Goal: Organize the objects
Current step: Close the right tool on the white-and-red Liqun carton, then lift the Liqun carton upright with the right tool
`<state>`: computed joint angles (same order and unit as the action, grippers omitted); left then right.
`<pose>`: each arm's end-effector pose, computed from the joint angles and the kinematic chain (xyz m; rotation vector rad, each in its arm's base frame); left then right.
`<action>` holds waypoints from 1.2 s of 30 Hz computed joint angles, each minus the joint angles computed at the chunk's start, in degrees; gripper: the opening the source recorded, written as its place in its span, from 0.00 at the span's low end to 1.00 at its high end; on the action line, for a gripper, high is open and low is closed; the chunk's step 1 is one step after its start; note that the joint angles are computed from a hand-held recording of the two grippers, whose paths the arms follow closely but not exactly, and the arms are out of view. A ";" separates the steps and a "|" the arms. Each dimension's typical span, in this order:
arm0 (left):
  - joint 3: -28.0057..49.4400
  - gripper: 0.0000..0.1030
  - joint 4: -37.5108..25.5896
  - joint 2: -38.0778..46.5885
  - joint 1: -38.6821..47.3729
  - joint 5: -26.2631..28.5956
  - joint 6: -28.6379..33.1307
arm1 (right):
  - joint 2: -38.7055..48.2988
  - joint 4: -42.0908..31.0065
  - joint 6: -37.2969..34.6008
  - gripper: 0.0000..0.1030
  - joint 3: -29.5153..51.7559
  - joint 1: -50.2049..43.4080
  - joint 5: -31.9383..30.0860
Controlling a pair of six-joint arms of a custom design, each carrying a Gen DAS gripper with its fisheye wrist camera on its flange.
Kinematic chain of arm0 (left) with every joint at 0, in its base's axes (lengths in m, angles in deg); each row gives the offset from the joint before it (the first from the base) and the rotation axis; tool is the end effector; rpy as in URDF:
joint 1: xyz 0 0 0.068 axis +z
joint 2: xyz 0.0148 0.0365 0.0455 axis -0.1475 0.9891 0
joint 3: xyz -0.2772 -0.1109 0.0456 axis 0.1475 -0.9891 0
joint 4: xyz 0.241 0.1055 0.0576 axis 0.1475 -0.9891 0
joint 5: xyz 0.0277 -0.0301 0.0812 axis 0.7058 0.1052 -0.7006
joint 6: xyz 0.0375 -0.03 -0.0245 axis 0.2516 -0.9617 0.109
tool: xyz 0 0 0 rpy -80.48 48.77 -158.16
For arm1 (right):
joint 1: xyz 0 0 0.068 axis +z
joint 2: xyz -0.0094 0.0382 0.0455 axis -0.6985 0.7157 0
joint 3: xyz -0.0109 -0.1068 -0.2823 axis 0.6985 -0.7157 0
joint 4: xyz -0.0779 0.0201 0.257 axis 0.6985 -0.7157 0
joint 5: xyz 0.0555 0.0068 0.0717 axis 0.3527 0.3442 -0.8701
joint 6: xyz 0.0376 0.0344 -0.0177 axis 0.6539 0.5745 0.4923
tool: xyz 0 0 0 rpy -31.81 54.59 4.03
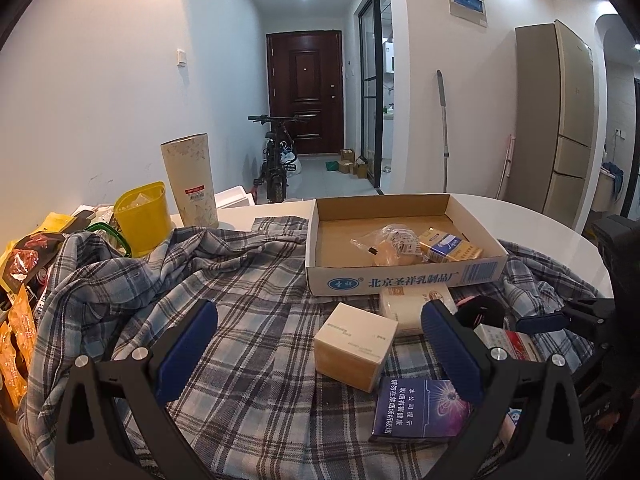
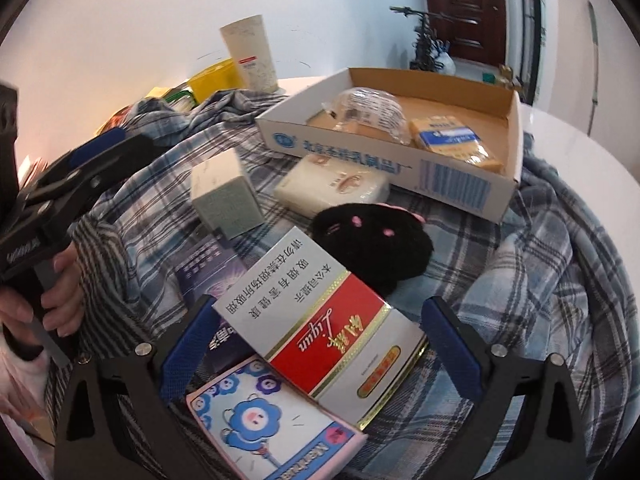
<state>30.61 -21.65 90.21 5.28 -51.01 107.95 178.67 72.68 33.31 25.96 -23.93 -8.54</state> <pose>0.3247 0.0611 0.1528 0.4365 2.0610 -0.2085 0.2990 0.1149 0.1039 -0.2424 2.4695 0.3665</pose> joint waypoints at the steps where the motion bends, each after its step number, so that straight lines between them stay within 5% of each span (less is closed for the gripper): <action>1: -0.09 1.00 0.09 -0.08 -0.11 -0.14 0.07 | 0.17 -0.05 0.25 0.98 0.10 -0.30 -0.23; 8: -0.37 1.00 0.40 -0.23 -0.23 -0.26 0.21 | 0.68 0.36 0.13 0.96 0.29 -0.17 0.11; 16: -2.18 1.00 3.06 -1.12 -0.80 -0.94 0.82 | -2.57 7.53 -0.11 0.68 -3.63 0.91 1.93; 28: -2.33 1.00 3.47 -1.22 -0.74 -0.72 0.80 | -8.64 20.19 5.51 0.59 -10.91 -1.20 8.34; 36: -2.91 1.00 4.09 -1.61 -0.73 -0.42 1.23 | -2.09 7.92 8.18 0.66 -3.30 -4.18 0.53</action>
